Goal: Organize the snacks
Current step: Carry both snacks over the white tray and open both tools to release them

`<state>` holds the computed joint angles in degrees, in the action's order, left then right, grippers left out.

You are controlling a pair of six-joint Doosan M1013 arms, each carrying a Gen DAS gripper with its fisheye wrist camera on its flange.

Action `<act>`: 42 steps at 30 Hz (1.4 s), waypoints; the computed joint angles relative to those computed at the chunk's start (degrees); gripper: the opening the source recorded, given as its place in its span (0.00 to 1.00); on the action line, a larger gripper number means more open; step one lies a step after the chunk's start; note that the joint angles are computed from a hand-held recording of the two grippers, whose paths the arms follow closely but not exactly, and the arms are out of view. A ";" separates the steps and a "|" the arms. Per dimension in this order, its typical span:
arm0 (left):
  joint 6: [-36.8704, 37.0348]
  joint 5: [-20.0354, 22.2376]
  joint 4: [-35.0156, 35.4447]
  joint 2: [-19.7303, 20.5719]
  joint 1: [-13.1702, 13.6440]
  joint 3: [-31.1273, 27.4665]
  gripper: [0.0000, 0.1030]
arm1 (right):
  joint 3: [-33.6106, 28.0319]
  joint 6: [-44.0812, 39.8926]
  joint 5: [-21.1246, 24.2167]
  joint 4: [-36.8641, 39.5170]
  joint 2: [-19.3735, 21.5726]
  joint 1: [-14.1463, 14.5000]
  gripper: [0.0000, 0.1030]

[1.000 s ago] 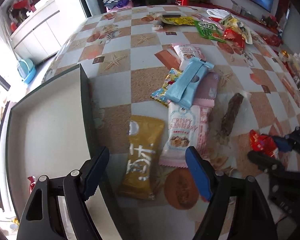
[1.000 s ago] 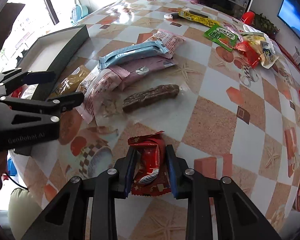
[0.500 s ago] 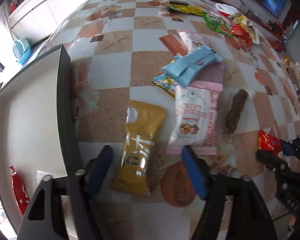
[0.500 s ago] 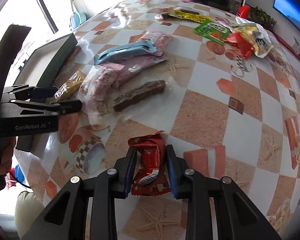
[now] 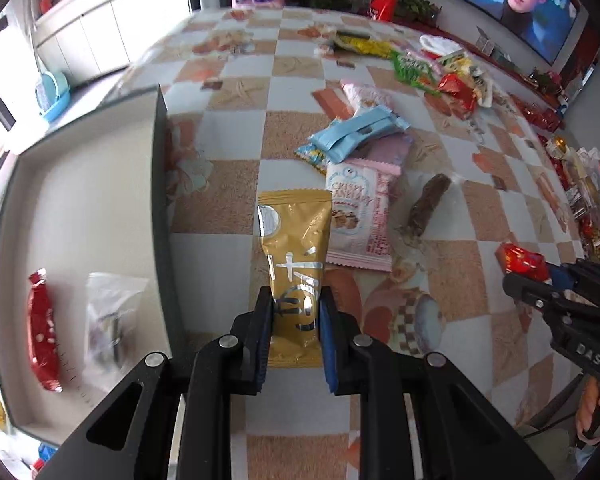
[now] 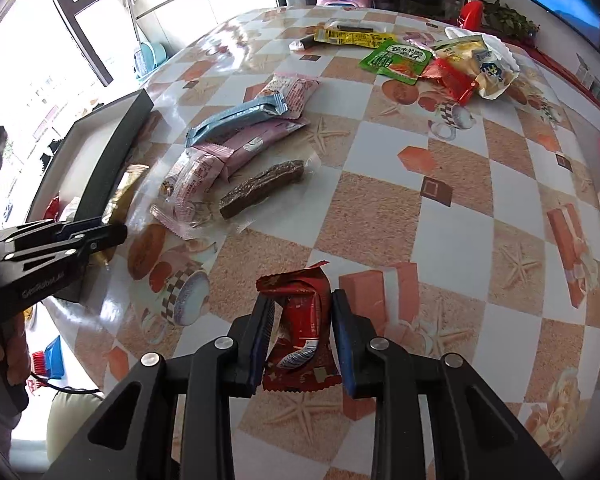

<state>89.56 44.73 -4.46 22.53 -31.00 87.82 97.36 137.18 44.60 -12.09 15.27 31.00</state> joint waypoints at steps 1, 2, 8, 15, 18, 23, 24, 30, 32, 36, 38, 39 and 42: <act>0.23 -0.51 -0.07 -0.33 0.02 0.22 0.23 | -0.18 0.18 0.28 -0.35 -0.07 0.16 0.30; 0.22 -1.20 0.20 -0.84 -0.06 0.55 0.23 | -0.35 0.29 0.44 -0.57 -0.09 0.30 0.30; 0.50 -4.39 1.50 -3.47 0.09 2.14 0.23 | -1.86 0.35 1.47 -1.59 0.12 1.34 0.30; -0.68 -6.34 2.15 -5.14 1.27 3.37 0.23 | -4.31 -1.18 2.52 -1.63 1.29 2.38 0.30; -1.28 -6.83 2.12 -5.50 1.92 3.78 0.23 | -5.52 -2.47 2.65 -0.86 1.97 2.63 0.30; -2.51 -7.50 2.69 -5.75 3.20 4.25 0.23 | -8.10 -4.18 2.93 -0.37 3.44 3.28 0.30; -2.67 -7.60 2.64 -5.78 3.47 4.33 0.23 | -8.69 -4.67 3.03 -0.08 3.78 3.37 0.30; -3.73 -8.31 2.44 -5.88 5.26 4.76 0.23 | -12.64 -8.20 3.16 1.36 6.25 4.04 0.30; -4.10 -8.33 2.41 -5.84 5.87 4.78 0.23 | -13.97 -9.59 3.10 2.12 7.08 4.21 0.30; -5.42 -8.65 2.84 -5.69 7.12 4.59 0.23 | -16.90 -12.87 2.10 4.57 8.77 4.27 0.30; -6.45 -8.74 3.04 -5.52 7.96 4.38 0.23 | -18.77 -14.76 1.49 6.22 9.87 4.26 0.30; -7.13 -8.76 3.36 -5.39 8.33 4.21 0.23 | -19.84 -16.01 1.11 7.45 10.56 4.20 0.30; -10.43 -8.85 5.75 -4.85 9.35 3.80 0.23 | -22.77 -19.05 0.42 10.82 12.60 4.10 0.30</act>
